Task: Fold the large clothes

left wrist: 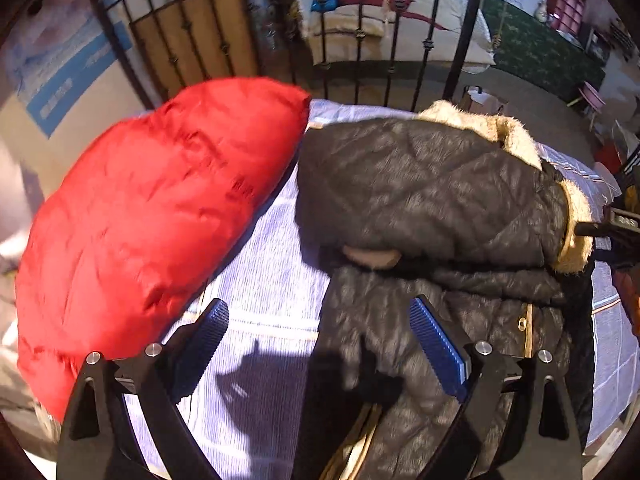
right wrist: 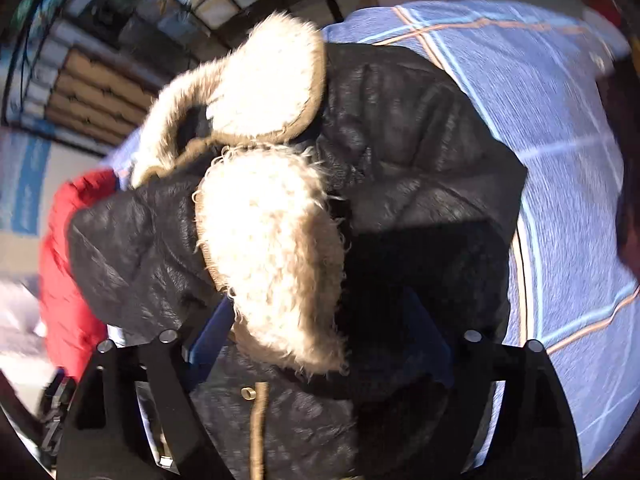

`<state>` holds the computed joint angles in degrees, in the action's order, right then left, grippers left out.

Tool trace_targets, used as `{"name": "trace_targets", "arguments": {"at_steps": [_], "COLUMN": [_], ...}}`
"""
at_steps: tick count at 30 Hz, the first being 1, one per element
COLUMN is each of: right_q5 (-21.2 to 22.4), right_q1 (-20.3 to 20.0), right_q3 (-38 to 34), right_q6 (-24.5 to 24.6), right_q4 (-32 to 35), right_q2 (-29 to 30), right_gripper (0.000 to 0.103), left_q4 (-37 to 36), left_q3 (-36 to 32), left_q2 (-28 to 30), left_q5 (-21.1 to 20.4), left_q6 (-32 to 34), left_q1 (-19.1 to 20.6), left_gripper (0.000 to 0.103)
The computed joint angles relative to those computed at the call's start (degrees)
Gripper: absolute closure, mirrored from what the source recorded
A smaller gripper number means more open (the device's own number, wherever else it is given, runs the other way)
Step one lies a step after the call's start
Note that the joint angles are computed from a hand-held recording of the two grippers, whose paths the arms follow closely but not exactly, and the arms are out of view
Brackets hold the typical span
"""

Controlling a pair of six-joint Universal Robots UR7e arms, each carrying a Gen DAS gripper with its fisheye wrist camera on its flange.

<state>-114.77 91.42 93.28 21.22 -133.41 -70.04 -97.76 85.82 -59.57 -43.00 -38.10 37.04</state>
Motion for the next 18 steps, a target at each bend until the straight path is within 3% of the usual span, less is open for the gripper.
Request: {"name": "trace_targets", "arguments": {"at_steps": [1,3,6,9,12,14,15,18], "right_q5": [-0.2,-5.5,-9.7,-9.8,-7.4,-11.0,-13.1,-12.6], "right_q1": [0.1,2.0,5.6,8.0,8.4,8.3,7.5,4.6], "right_q3": [0.2,0.8,1.9,0.0,-2.4,-4.4,-6.2,-7.3], "right_q6": [0.6,0.2,-8.9,-18.8,-25.7,-25.0,-22.2,-17.3], "right_q4": [0.0,-0.4,-7.5,-9.4,-9.0,-6.2,-2.9,1.5], "right_q2": [-0.8,-2.2,-2.7,0.3,4.2,7.4,9.2,10.5], "right_gripper": [0.02,0.02,0.02,0.02,0.02,0.02,0.02,0.016], "left_q4": [-1.1,-4.0,-7.4,-7.4,-0.5,5.0,6.9,12.2], "left_q3": [-1.1,-3.5,-8.7,-14.5,-21.3,-24.8,-26.0,-30.1], "left_q2": [1.1,3.6,8.6,14.1,20.0,23.1,24.1,27.2], "left_q5": [0.8,2.3,2.7,3.2,2.7,3.1,2.5,0.6], "left_q6": [1.5,5.2,11.2,15.5,15.9,14.7,13.8,10.5], "left_q1": [0.2,0.9,2.2,3.3,4.7,5.8,6.4,8.3], "left_gripper": [0.013,0.013,0.013,0.013,0.011,0.01,0.005,0.005]}}
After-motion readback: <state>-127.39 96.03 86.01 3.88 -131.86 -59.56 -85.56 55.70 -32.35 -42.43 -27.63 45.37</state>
